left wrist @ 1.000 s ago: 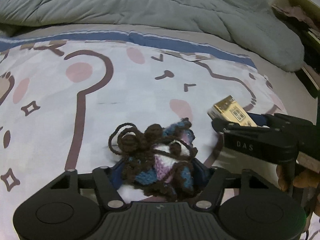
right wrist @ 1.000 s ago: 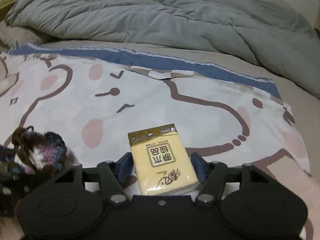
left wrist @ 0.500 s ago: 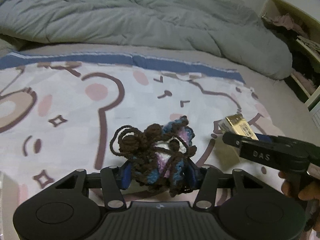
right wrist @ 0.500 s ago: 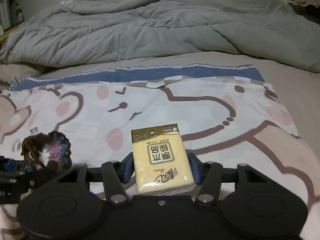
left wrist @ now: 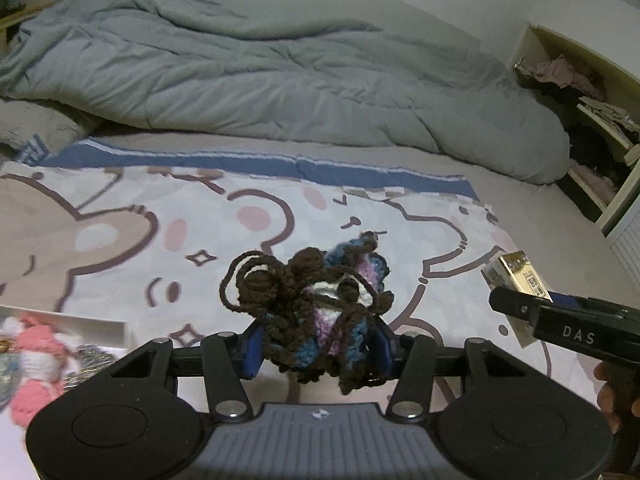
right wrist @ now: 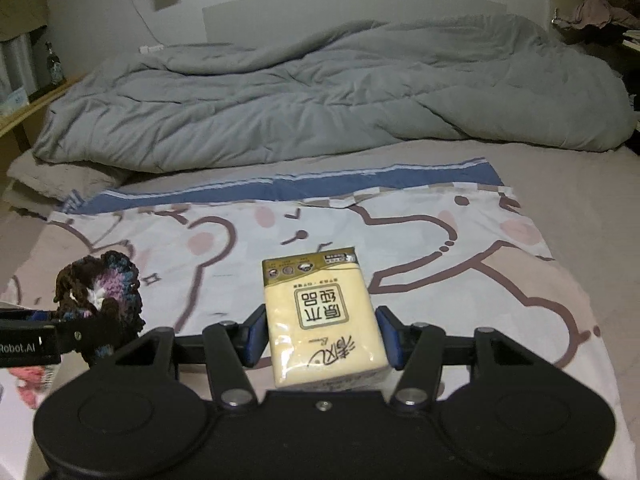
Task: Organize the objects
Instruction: 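Carry bundle with left tool to the white box while right tool carries tissue pack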
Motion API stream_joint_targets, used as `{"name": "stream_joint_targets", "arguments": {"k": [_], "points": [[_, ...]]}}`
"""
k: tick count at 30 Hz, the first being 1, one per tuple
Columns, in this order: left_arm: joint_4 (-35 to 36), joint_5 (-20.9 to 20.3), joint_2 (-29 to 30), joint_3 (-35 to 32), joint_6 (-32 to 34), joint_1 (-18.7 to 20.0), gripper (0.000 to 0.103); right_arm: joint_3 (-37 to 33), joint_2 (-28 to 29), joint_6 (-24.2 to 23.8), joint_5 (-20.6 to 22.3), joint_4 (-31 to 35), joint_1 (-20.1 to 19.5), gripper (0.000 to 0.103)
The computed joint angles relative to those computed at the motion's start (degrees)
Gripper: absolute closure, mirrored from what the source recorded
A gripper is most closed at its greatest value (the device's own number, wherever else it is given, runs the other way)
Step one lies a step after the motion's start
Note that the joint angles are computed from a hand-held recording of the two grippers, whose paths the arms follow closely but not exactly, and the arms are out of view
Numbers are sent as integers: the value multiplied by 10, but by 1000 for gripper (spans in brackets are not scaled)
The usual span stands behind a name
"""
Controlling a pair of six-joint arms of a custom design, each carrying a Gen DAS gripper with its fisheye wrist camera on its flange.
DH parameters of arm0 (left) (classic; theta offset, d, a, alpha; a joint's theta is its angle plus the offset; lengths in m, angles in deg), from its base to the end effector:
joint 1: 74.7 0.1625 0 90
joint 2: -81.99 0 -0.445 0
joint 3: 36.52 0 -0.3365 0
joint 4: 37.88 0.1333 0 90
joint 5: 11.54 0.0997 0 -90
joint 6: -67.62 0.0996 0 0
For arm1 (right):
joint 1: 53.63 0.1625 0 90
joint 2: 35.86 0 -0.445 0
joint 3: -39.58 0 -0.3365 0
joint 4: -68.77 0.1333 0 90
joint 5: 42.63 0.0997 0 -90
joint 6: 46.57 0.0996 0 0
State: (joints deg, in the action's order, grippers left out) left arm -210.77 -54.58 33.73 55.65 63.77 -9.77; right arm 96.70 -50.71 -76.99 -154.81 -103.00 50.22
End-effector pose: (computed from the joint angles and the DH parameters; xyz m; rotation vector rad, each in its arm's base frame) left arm -0.0925 -0.6842 0.2710 0.0762 2.3357 -1.0422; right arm 0.2879 -0.7681 0.0425 0.7931 -2.4250 0.8324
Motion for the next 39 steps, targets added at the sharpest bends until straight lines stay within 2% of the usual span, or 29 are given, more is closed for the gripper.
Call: {"name": "stream_joint_targets", "arguments": {"k": [7, 16, 25, 39], "points": [[-28, 27, -72, 89, 1, -25, 50, 102, -46, 25, -2, -51, 25, 46], [-54, 53, -151, 183, 10, -47, 50, 176, -72, 53, -17, -94, 52, 46], [-57, 58, -212, 243, 14, -52, 50, 223, -80, 80, -20, -129, 77, 46], [-53, 75, -288, 308, 25, -47, 50, 242, -55, 107, -23, -152, 115, 46]]}}
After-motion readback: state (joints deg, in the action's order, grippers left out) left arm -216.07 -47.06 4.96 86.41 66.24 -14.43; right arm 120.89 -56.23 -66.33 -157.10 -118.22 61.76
